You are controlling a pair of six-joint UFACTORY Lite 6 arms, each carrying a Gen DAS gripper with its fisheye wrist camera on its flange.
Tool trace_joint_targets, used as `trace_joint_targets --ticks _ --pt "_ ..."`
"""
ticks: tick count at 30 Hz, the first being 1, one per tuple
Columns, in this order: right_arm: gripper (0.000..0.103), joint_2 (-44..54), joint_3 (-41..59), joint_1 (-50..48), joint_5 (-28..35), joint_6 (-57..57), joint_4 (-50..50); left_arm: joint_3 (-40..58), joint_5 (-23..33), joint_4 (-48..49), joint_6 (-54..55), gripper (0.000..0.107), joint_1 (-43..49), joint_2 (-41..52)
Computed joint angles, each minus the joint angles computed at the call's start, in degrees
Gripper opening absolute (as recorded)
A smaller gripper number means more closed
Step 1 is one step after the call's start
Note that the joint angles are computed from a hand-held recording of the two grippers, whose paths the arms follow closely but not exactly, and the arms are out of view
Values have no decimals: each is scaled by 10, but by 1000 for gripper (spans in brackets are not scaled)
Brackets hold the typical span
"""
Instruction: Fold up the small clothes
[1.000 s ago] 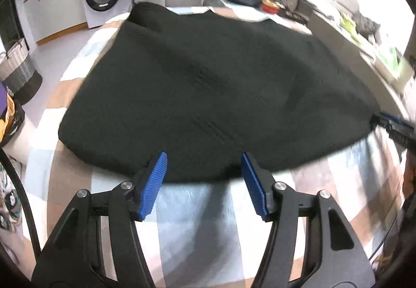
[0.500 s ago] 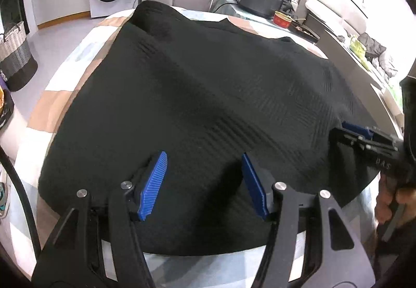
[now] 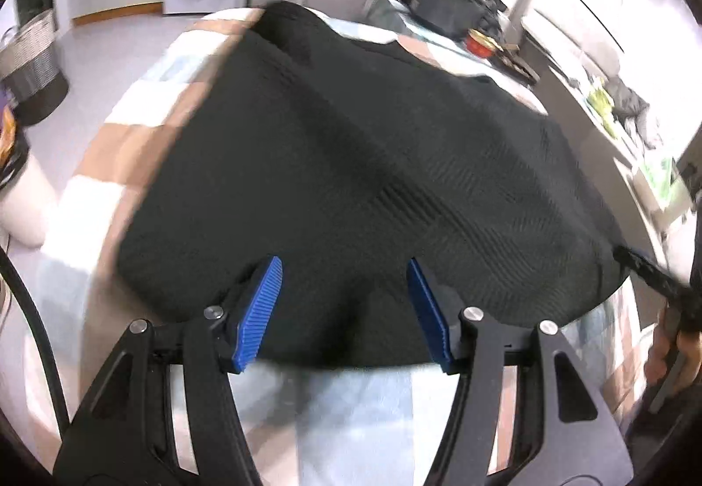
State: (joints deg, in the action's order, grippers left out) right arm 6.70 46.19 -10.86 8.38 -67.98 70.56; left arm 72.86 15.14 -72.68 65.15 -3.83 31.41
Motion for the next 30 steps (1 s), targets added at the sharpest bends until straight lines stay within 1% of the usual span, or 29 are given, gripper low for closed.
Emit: trace_joint_targets --ticks 1,4,6,8,10,13,14,17,18,20,25,28,29,30 --pt "55 -31 -30 -24 29 -42 49 -27 2 -36 27 56 10 -22" --pt "55 -93 -99 -96 108 -87 110 -94 22 -137 90 57 49 -76" --pt "56 -103 -122 -133 143 -96 133 -126 48 -163 90 57 78 -94" --pt "56 -104 -142 -167 179 -107 150 -142 82 -175 83 57 104 -93" --pt "56 -85 -152 -204 230 -139 175 -147 105 -183 79 57 119 -85" --pt "56 -45 -152 -252 306 -159 198 -141 108 -212 92 57 123 -67" --pt "56 -52 -161 -260 315 -154 195 -132 102 -214 88 57 120 -56" --pt "56 -24 -151 -258 312 -159 211 -96 85 -228 85 57 107 -17" --pt "57 -14 -147 -260 324 -169 224 -95 79 -259 113 58 103 -15" --pt "58 8 -132 -253 337 -172 237 -71 69 -283 125 58 93 6" --pt "61 81 -81 -231 370 -184 301 17 91 -265 68 59 92 75" --pt "61 94 -62 -205 348 -190 342 65 99 -261 40 59 90 110" --pt "61 98 -56 -194 339 -192 358 76 96 -259 32 57 88 118" --pt "61 100 -51 -183 329 -192 373 92 88 -255 20 49 84 129"
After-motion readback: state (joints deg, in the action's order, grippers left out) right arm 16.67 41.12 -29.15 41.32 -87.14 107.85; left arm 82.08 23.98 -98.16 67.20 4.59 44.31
